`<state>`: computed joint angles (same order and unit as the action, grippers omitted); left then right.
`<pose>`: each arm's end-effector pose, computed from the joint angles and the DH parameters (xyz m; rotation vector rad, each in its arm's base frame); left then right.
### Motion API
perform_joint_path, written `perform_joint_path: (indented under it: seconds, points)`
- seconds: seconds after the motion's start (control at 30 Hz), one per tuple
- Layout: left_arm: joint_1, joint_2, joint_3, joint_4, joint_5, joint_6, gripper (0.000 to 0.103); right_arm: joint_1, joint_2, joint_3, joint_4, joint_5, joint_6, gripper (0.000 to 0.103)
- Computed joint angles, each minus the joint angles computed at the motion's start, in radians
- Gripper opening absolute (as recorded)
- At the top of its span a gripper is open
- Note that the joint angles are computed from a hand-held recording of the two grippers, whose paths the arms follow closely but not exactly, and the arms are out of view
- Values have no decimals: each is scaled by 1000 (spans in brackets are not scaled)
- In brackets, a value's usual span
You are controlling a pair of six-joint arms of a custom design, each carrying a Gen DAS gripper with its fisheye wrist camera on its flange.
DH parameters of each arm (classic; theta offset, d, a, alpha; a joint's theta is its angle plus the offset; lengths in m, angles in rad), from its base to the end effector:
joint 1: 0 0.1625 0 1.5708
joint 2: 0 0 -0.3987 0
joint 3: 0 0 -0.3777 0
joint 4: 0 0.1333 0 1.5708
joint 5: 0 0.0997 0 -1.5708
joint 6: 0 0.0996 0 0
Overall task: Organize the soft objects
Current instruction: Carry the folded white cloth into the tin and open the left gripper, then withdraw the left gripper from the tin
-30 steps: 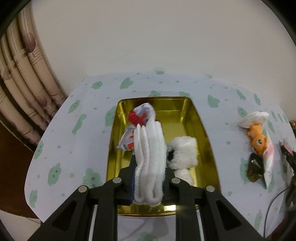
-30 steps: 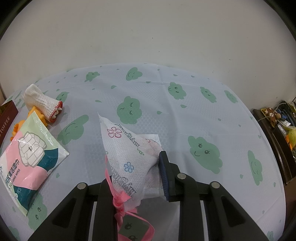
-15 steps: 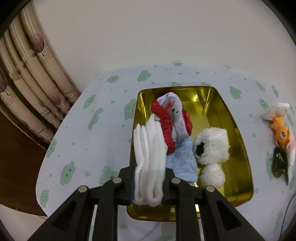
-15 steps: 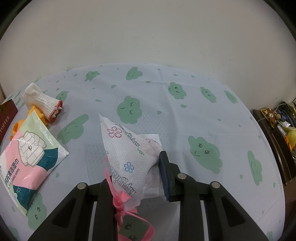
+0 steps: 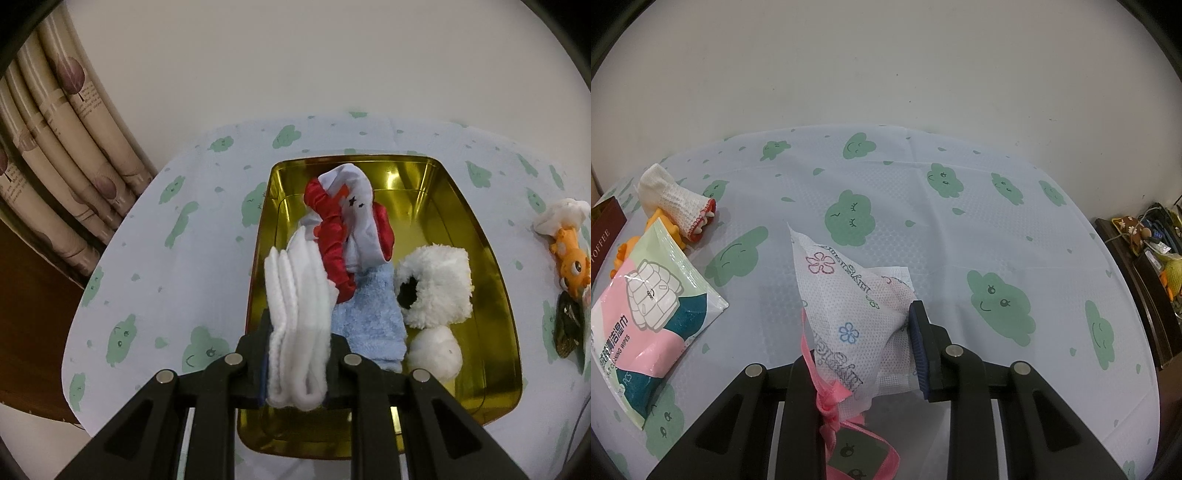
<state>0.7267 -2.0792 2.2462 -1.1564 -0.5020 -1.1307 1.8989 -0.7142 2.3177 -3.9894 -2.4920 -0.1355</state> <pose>-0.0293 -0.3213 0.3532 0.0654 2.0465 -0.6636 0.1804 -0.3623 0.0774 0.0448 -2.1553 1.0064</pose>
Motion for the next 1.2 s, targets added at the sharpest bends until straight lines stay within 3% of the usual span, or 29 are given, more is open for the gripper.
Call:
perform_joint_path:
  seconds: [0.17, 0.23, 0.47, 0.63, 0.97, 1.2]
  points:
    - [11, -3, -2, -17, 0, 16, 22, 1, 1, -1, 3, -2, 2, 25]
    - [11, -1, -11, 0, -4, 7, 28, 1, 1, -1, 3, -3, 1, 25]
    - [-1, -32, -20, -22, -47, 29, 34, 3, 9, 1, -5, -9, -3, 25]
    - [-71, -44, -36, 99, -32, -61, 35, 3, 10, -2, -1, -10, -1, 25]
    - [-170, -92, -64, 227, -30, -167, 36, 3, 12, -10, 7, -10, -2, 25]
    - [-247, -137, -65, 436, -26, -382, 36, -9, 4, 18, -50, 40, -27, 24]
